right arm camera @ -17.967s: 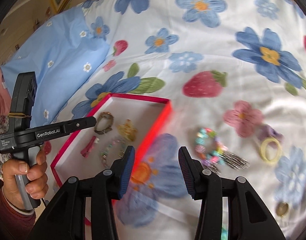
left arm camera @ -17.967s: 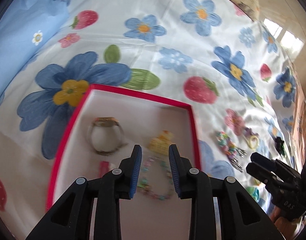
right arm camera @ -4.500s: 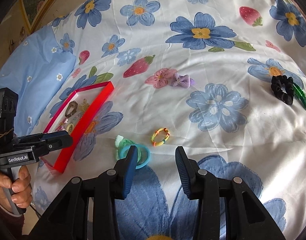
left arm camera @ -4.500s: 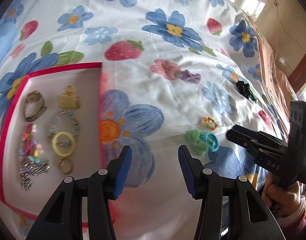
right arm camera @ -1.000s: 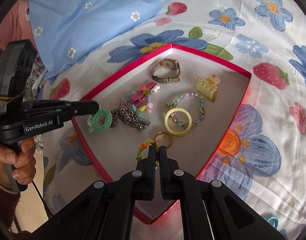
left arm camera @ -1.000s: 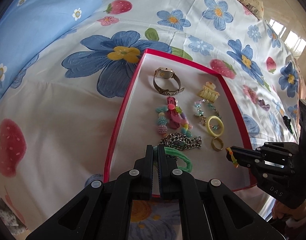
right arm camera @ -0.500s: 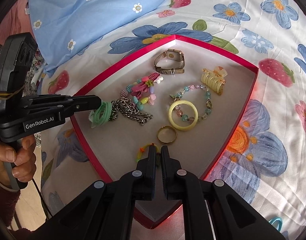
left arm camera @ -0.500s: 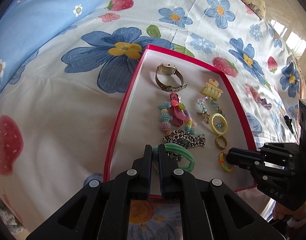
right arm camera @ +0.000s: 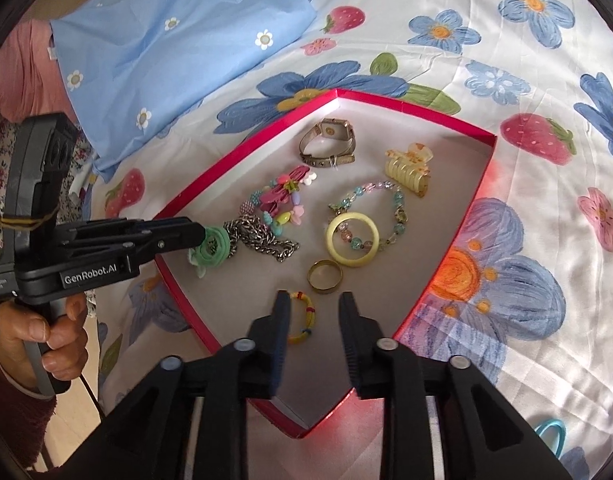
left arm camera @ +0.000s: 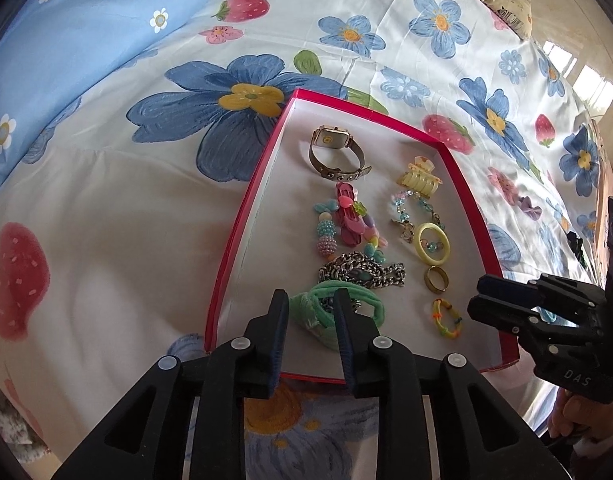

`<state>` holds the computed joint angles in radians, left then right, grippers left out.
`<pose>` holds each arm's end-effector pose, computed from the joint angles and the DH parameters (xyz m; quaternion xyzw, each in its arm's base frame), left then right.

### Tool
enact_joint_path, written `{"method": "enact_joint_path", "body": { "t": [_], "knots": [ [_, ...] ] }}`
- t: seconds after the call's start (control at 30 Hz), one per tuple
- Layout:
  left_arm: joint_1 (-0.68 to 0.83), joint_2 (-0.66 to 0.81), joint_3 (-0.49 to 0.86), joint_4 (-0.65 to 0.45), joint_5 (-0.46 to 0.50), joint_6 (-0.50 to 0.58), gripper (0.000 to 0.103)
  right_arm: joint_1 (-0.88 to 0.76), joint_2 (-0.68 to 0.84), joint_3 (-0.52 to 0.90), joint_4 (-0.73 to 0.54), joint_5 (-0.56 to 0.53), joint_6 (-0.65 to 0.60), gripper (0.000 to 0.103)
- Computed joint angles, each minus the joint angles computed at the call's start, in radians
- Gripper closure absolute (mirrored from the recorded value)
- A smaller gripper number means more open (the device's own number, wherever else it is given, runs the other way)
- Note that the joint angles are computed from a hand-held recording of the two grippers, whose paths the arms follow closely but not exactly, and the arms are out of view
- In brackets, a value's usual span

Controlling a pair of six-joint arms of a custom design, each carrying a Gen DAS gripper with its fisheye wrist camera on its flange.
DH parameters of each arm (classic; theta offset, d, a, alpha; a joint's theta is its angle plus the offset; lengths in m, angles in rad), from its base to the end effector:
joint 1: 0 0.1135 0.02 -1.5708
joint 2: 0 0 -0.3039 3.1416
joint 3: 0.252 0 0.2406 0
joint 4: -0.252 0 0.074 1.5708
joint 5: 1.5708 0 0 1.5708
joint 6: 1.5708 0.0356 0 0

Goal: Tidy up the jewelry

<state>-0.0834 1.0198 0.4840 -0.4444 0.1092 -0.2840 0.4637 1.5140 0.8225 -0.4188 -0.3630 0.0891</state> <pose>0.1519 -0.0166 0.2142 -0.0798 0.9521 -0.1044 0.2762 0.2342 0.1312 0.2184 -0.2188 0.9332 0.2303 0.1680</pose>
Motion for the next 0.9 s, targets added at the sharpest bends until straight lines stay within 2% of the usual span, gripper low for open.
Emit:
{"method": "enact_joint_path", "body": {
  "t": [0.2, 0.27, 0.33, 0.43, 0.47, 0.53, 0.8, 0.9],
  "knots": [
    [-0.011, -0.038, 0.006, -0.034, -0.014, -0.015, 0.061, -0.025, -0.041, -0.019, 0.011, -0.013, 0.016, 0.066],
    [-0.008, -0.060, 0.008, -0.050, -0.011, -0.021, 0.052, -0.036, -0.063, -0.032, 0.022, -0.016, 0.027, 0.057],
    [-0.006, -0.085, 0.008, -0.063, -0.010, -0.029, 0.043, -0.047, -0.084, -0.046, 0.038, -0.018, 0.043, 0.052],
    [-0.015, -0.134, 0.004, -0.082, -0.018, -0.056, 0.035, -0.069, -0.120, -0.074, 0.067, -0.028, 0.067, 0.041],
    [-0.015, -0.152, 0.001, -0.089, -0.019, -0.062, 0.034, -0.076, -0.132, -0.082, 0.074, -0.033, 0.073, 0.039],
    [-0.028, -0.200, -0.002, -0.112, -0.034, -0.092, 0.025, -0.092, -0.158, -0.102, 0.092, -0.048, 0.092, 0.036],
    [-0.123, -0.373, 0.004, -0.225, -0.115, -0.202, 0.012, -0.122, -0.262, -0.181, 0.162, -0.090, 0.148, 0.021],
    [-0.261, -0.427, 0.019, -0.291, -0.245, -0.295, 0.011, -0.131, -0.314, -0.215, 0.178, -0.096, 0.172, 0.016]
  ]
}}
